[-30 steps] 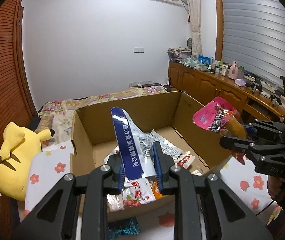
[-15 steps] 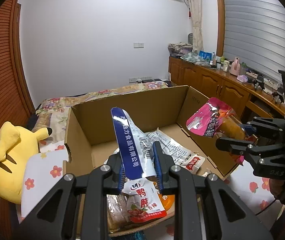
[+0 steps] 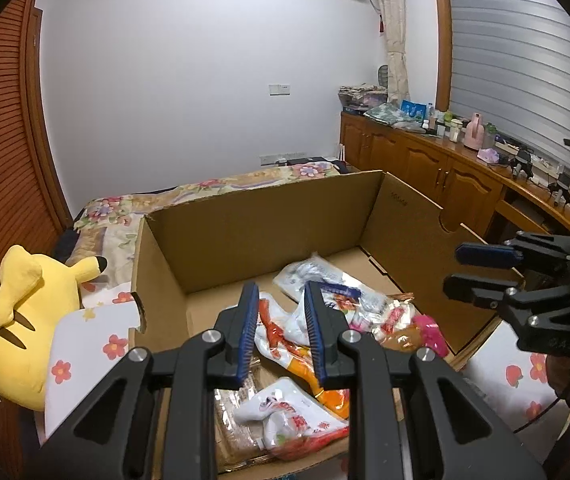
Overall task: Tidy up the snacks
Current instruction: 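Open both tools to drop the snacks into the box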
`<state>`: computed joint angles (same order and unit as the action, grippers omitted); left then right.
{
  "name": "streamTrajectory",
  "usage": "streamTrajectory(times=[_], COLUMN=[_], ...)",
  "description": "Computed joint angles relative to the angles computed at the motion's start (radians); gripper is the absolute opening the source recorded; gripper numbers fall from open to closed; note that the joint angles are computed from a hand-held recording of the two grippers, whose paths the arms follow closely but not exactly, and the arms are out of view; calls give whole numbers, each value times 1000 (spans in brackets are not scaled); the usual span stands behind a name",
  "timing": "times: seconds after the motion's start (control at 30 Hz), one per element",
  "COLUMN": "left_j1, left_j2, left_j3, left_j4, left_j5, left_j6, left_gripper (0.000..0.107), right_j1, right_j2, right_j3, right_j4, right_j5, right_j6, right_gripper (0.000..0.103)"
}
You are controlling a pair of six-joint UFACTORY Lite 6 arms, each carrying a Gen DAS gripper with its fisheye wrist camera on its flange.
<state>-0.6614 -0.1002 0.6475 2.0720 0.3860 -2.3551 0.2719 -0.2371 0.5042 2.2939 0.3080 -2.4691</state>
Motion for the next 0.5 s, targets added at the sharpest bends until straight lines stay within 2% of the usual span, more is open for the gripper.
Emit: streamTrajectory(times=[0.2,0.37,0.5], left_j1=[-27,-82,-173], left_j2=[-30,-120,-247], left_j3=[-24,-73,-143], left_j4=[-62,-197,-359], left_j5=[20,54,120], left_j6=[48,159,273], left_gripper=[22,23,26], right_j1=[-14,-33,-24], right_j2=[-62,-182,-341], right_j3=[-27,-88,-159], right_j4=[-60,-220,-435], right_j5=[-11,-16,-56], right_j6=[60,226,463], right_gripper=[45,50,55])
